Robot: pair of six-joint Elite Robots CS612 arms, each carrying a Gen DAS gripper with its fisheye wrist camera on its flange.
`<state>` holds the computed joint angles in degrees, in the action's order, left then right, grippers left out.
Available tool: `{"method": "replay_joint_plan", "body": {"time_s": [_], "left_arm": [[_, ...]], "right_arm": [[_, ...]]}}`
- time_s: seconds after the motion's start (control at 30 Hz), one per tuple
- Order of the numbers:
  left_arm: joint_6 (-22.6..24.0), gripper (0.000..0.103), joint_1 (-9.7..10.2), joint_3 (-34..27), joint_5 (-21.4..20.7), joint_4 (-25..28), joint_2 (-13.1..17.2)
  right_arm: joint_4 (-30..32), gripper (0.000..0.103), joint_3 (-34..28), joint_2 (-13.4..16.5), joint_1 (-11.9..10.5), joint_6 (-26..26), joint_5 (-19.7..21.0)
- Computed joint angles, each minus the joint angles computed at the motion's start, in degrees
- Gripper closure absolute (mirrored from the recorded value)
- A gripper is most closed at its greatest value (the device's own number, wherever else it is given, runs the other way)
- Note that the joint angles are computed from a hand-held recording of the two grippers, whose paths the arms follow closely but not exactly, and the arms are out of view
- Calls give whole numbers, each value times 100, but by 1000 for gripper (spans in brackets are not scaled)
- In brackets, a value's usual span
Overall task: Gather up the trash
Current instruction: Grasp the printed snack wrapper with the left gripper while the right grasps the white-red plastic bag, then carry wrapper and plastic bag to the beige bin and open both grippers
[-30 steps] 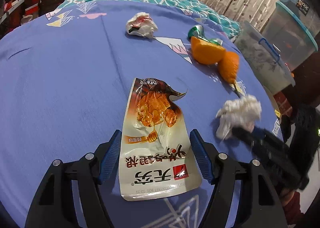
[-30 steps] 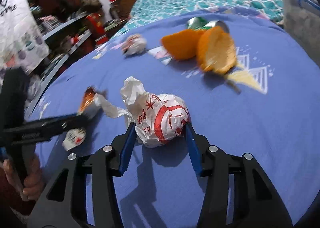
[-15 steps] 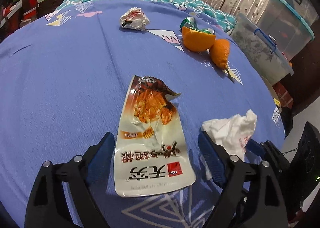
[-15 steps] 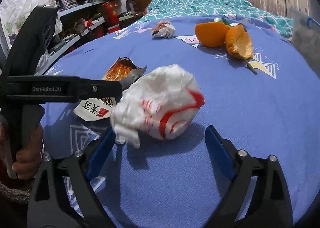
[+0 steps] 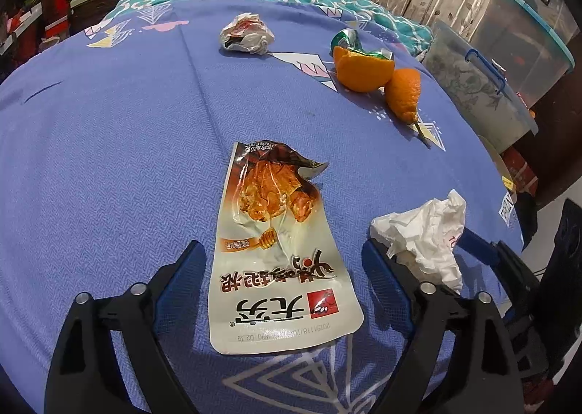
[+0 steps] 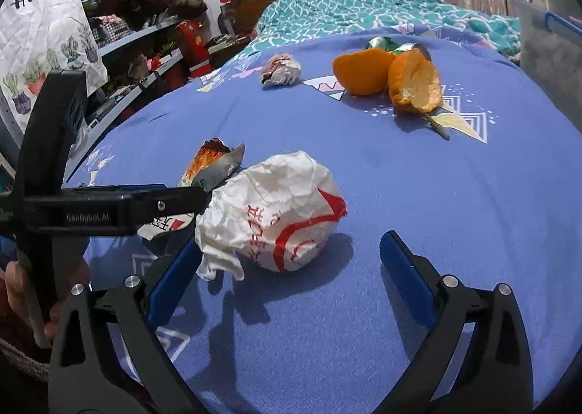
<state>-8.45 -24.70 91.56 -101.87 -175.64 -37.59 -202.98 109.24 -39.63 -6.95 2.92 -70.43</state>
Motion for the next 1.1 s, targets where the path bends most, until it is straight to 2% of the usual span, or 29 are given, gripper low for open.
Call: {"method": "replay_joint_plan", "body": {"time_s": [0.03, 0.13, 0.17, 0.2, 0.23, 0.27, 0.37, 0.5, 0.73, 1.0, 1.1], "left_arm": [[10, 33, -7, 2, 33, 2, -4], [26, 36, -7, 11, 49, -15, -6], [34, 38, -11, 17, 74, -24, -9], [42, 38, -13, 17, 78, -23, -10], [44, 38, -10, 17, 46, -14, -12], [43, 39, -9, 9, 21, 8, -14], [49, 40, -6, -39, -140, 97, -8], [88, 40, -41, -164, -496, 227, 20], [400, 40, -285, -679, -1105, 871, 186], [1001, 39, -854, -1812, -1511, 1828, 599], [1181, 39, -1083, -2448, -1672, 2251, 855]], "right_arm": [[131, 5, -50, -3, -4, -31, 52], [445, 5, -163, -8, -9, -118, 153], [513, 10, -198, -3, -5, -171, 204], [549, 28, -203, -5, -1, -228, 253], [667, 37, -216, -17, 5, -347, 302], [769, 40, -227, -25, 11, -445, 312], [481, 49, -143, -14, -7, -430, 306], [-174, 51, 6, 17, -93, -130, -68], [-903, 51, 270, 55, -599, 809, -253], [-1608, 51, 568, 75, -1365, 1553, -612], [-1810, 51, 615, 61, -1715, 1853, -713]]}}
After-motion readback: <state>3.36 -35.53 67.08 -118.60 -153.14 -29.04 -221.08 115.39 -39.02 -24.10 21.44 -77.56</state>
